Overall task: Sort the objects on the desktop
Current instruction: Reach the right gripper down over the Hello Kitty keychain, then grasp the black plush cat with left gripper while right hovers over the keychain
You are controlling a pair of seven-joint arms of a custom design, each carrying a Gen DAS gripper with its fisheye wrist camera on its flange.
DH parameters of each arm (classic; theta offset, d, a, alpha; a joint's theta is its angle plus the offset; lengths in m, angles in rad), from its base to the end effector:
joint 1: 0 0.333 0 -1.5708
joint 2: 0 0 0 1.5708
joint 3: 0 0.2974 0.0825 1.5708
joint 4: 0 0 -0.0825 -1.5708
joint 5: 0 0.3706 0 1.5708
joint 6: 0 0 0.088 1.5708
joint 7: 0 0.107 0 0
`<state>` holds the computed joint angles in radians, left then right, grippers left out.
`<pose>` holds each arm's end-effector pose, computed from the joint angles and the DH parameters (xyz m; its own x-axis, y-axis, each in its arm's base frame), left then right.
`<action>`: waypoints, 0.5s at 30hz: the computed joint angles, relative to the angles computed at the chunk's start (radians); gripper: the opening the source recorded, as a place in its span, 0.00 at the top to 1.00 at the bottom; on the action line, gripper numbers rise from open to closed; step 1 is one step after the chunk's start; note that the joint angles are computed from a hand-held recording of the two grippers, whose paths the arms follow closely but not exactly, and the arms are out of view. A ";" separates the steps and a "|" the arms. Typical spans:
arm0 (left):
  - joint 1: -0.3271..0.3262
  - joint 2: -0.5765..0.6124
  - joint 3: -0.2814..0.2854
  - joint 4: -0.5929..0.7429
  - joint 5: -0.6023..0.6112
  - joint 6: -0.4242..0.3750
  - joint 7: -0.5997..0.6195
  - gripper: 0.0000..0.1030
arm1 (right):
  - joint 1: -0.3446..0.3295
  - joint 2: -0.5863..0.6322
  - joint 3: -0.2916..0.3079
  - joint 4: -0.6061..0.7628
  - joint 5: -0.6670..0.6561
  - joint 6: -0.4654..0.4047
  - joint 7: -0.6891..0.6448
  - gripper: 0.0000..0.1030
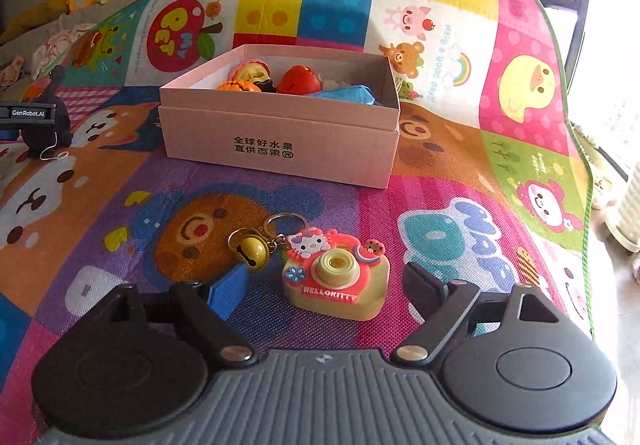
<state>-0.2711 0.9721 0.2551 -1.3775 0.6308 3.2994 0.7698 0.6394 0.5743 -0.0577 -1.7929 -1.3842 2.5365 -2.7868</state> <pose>0.7289 -0.1319 0.2267 -0.0944 -0.9954 -0.0134 -0.5938 0.0672 -0.8018 0.5328 0.3673 0.2336 -0.2120 -0.9752 0.0637 -0.6404 0.0894 -0.7628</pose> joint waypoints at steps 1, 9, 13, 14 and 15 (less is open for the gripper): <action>0.038 0.016 -0.052 0.037 0.004 -0.032 0.023 0.00 | -0.002 0.000 0.000 0.000 0.001 0.004 0.002 0.13; 0.016 0.087 0.004 0.131 0.024 -0.031 0.023 0.16 | -0.016 0.019 0.002 0.022 0.071 0.028 -0.067 0.00; 0.002 0.056 0.022 0.070 0.045 0.035 0.026 0.18 | -0.011 0.020 -0.005 0.022 0.078 0.035 -0.069 0.00; 0.011 0.034 0.002 0.034 0.057 0.069 0.041 0.18 | -0.009 0.022 -0.006 0.024 0.081 0.033 -0.071 0.00; 0.037 0.005 -0.041 -0.010 0.083 0.114 0.068 0.18 | -0.007 0.023 -0.007 0.026 0.083 0.031 -0.072 0.00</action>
